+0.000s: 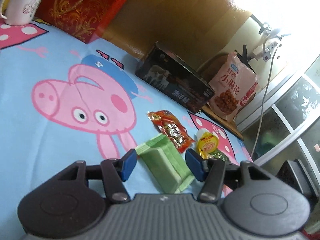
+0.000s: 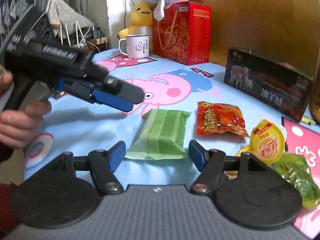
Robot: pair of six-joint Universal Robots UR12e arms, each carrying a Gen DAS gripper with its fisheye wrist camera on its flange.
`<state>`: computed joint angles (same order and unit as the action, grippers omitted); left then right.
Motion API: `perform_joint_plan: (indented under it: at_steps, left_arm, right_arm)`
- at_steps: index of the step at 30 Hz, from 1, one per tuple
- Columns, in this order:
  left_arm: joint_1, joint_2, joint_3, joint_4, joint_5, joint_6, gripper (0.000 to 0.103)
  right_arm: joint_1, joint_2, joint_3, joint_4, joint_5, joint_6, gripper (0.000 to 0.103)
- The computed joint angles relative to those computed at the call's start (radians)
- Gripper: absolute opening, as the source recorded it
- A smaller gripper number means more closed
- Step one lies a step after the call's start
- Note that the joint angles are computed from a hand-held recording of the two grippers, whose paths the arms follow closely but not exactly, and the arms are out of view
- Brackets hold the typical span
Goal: Organize snacks
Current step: 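Grasp the light green square pastry packet with the left tool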
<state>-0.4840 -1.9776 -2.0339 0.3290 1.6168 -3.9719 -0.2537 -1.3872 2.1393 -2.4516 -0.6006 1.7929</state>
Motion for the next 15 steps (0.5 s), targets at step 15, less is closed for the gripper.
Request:
perform_joint_plan:
  at_steps: [15]
  left_arm:
    - [-0.014, -0.021, 0.034, -0.023, -0.021, 0.029, 0.055]
  right_arm:
    - [-0.001, 0.009, 0.04, -0.147, 0.04, -0.021, 0.053]
